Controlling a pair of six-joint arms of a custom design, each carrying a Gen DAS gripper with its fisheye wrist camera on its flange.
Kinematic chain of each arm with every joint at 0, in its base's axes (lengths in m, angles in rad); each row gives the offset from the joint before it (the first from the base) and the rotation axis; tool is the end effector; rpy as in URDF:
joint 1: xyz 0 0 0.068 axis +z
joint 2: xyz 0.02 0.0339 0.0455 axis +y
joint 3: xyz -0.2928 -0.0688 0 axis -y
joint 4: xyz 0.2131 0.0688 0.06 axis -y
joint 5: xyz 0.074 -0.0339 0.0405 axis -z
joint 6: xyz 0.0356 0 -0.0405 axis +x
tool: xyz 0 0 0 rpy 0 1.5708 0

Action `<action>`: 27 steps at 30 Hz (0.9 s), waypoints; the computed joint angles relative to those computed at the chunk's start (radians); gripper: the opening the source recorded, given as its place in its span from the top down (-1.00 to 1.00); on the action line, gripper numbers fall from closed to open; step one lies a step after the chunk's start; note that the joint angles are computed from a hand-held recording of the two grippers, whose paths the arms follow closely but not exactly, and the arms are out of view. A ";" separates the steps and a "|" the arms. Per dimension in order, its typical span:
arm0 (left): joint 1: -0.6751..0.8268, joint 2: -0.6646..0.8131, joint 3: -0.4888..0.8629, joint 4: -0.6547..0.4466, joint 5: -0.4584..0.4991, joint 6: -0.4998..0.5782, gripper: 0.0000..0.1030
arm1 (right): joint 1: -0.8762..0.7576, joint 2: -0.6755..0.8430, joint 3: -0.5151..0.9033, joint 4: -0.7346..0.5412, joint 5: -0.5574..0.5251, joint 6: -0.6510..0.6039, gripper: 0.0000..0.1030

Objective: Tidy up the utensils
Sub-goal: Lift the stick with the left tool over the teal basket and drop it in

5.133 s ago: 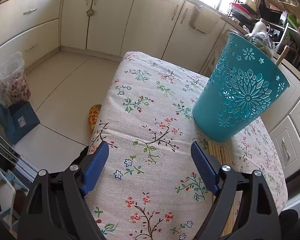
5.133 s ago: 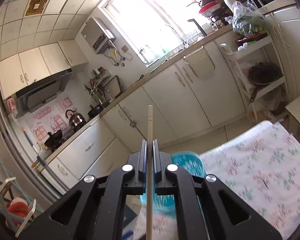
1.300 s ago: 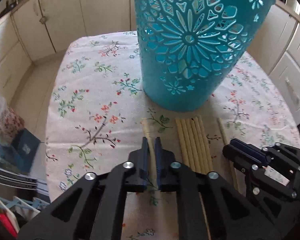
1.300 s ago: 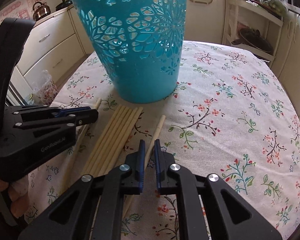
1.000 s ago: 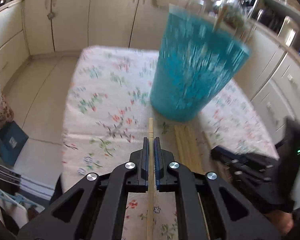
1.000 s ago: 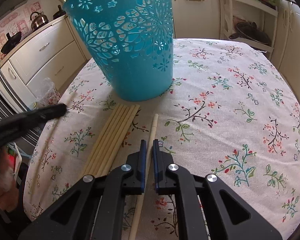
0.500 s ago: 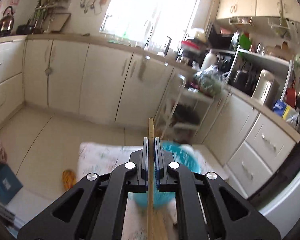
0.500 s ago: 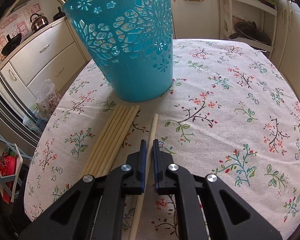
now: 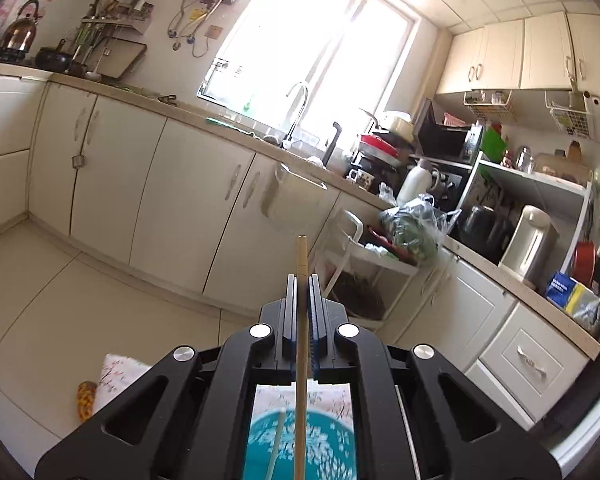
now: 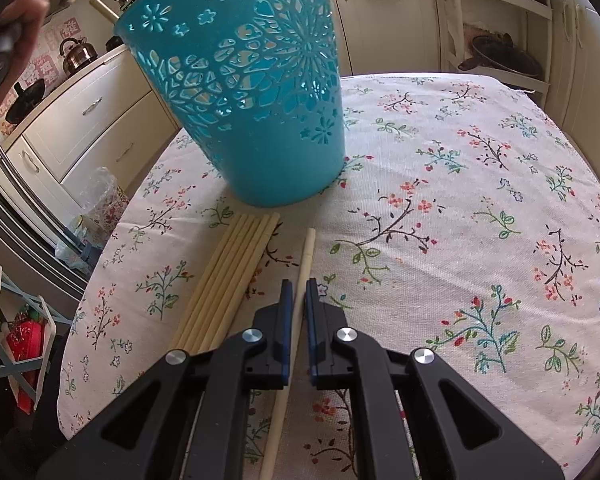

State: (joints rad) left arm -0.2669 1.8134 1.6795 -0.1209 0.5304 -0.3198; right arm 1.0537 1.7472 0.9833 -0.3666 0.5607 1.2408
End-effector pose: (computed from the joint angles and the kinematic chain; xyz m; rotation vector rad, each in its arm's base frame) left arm 0.3916 -0.1257 0.4023 0.3379 1.8522 -0.8909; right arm 0.1703 0.2611 0.2035 0.3860 2.4244 0.2099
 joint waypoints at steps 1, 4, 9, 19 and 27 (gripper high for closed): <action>-0.009 0.014 0.005 0.015 -0.010 -0.008 0.91 | 0.000 -0.003 -0.004 0.003 0.000 0.001 0.86; -0.022 0.034 -0.002 0.040 -0.025 -0.012 0.91 | 0.000 -0.011 -0.015 0.014 -0.003 0.004 0.86; -0.028 0.044 -0.068 0.126 -0.046 -0.031 0.91 | 0.002 -0.016 -0.024 0.025 -0.003 0.009 0.86; -0.037 0.033 -0.156 0.181 -0.051 0.020 0.91 | 0.000 -0.022 -0.035 0.038 -0.007 0.007 0.86; -0.048 0.015 -0.199 0.101 -0.052 0.149 0.90 | 0.000 -0.021 -0.033 0.036 -0.007 0.007 0.86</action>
State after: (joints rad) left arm -0.3147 1.8280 1.4802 -0.0196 0.4788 -0.1704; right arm 1.0537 1.7261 0.9506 -0.3310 0.5537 1.2482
